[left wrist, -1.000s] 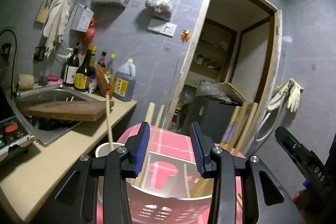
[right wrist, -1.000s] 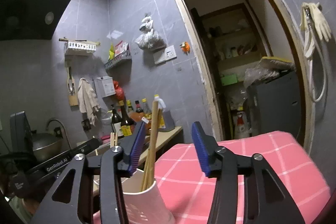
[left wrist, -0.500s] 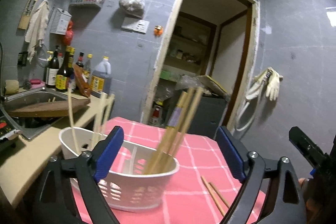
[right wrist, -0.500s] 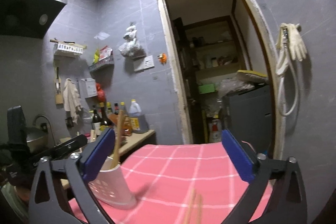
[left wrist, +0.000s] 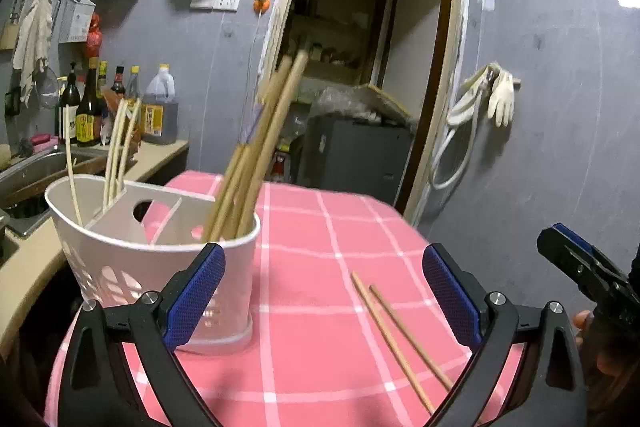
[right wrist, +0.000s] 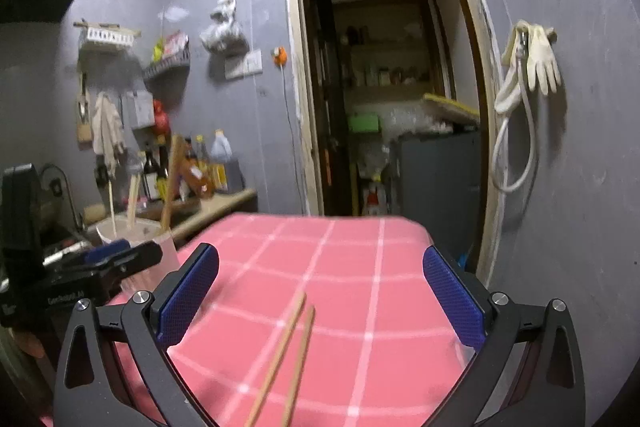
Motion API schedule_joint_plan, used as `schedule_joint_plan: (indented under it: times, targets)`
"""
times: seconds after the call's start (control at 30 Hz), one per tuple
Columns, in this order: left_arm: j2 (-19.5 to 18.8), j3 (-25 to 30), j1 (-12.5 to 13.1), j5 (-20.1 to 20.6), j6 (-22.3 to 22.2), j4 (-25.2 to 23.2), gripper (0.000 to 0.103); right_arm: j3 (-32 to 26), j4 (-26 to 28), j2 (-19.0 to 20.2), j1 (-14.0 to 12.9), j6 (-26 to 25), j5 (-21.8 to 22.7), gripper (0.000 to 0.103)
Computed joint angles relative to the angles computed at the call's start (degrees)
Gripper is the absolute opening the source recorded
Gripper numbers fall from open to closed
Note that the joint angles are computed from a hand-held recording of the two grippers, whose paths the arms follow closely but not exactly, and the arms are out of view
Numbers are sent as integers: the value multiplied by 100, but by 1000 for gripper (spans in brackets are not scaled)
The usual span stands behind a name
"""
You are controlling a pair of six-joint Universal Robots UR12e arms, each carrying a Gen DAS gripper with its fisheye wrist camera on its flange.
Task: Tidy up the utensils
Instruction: 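Move both open tools back toward the last two chopsticks on the cloth, then grasp a plain chopstick with the left tool while the right tool grasps the other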
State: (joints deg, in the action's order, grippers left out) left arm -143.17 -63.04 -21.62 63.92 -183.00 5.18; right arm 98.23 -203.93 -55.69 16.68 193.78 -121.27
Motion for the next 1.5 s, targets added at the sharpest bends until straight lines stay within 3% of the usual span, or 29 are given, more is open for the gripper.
schedule_joint_plan:
  times: [0.33,0.53,0.67,0.73,0.8,0.93,1.07,1.37,1.5]
  targets:
    - [1,-114,-109,385,350,-557,97,121,1046,-99,-93,456,278,103]
    - [-50,60,-162,750,502,-1223,97,-30,2670,-186,-220,838,717,102]
    - [-79,174,-175,862,568,-1673,97,-110,3199,-176,-295,855,1097,87]
    - [-90,235,-180,913,584,-1929,97,-171,3475,-161,-319,827,1259,85]
    - [-100,287,-174,903,586,-2163,97,-234,3723,-146,-342,791,1384,72]
    - [-122,368,-163,804,625,-2477,97,-355,4228,-113,-423,782,1713,60]
    - [-116,390,-166,715,797,-2674,97,-470,4393,-70,-446,656,1726,57]
    - [-230,727,-188,428,1231,-3395,96,-500,4334,-42,-547,609,1847,37]
    - [-292,854,-221,269,1353,-3456,94,-447,4267,-69,-586,600,1874,26]
